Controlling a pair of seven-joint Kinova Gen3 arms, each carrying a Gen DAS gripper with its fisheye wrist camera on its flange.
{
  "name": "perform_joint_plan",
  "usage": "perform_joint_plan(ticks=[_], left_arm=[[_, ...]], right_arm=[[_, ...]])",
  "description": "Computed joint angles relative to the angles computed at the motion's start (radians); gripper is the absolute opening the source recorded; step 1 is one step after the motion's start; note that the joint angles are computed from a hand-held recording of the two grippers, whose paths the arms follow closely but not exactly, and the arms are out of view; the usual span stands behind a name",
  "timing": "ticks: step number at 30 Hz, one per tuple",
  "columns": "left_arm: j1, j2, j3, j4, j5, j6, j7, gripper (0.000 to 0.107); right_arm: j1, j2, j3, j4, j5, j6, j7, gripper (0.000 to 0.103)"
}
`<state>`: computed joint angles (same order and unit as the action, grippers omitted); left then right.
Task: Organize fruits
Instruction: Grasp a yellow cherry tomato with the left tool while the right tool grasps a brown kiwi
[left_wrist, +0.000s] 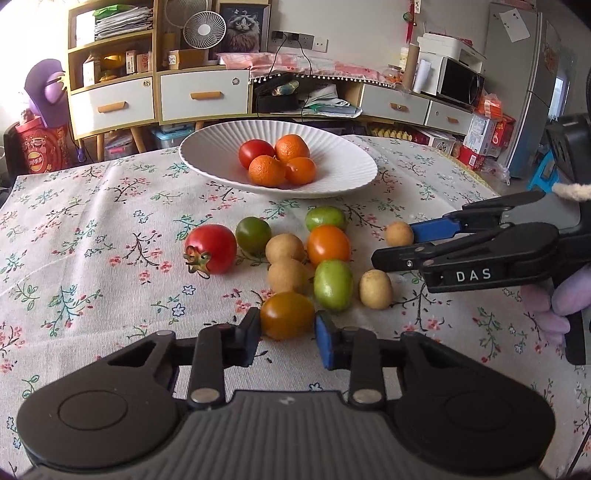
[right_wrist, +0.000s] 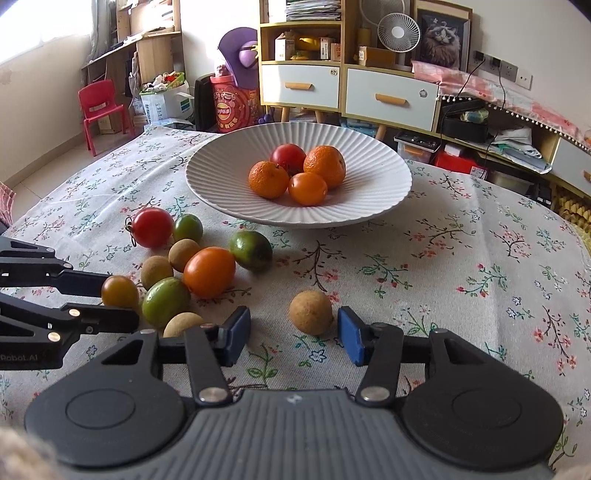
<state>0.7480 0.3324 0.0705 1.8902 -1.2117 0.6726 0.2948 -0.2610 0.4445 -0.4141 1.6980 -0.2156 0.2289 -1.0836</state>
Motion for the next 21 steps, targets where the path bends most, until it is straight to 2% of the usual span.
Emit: perform_joint_plan(ticks=[7,11,21], left_arm=[[-0.011,-0.005,0.001,-0.004,0.026,-0.014,-0.018,0.026],[-0.011,-0.004,-0.001,-0.012,0.047,-0.011,-0.037,0.026],[-0.005,-0.013,-0.01,-0.022,0.07,-0.009,-0.054,0.025]], right_arm=[[-0.004,-0.002,0.004,-0.004,-0.004,0.002,-0.002,0.033],[-0.023,-0.005,0.027,-0.004,0.004,-0.002,-0.018,0.023],[0.003,-0.008,-0.004,-0.007,0.0,0.004,-0.005,0.023]])
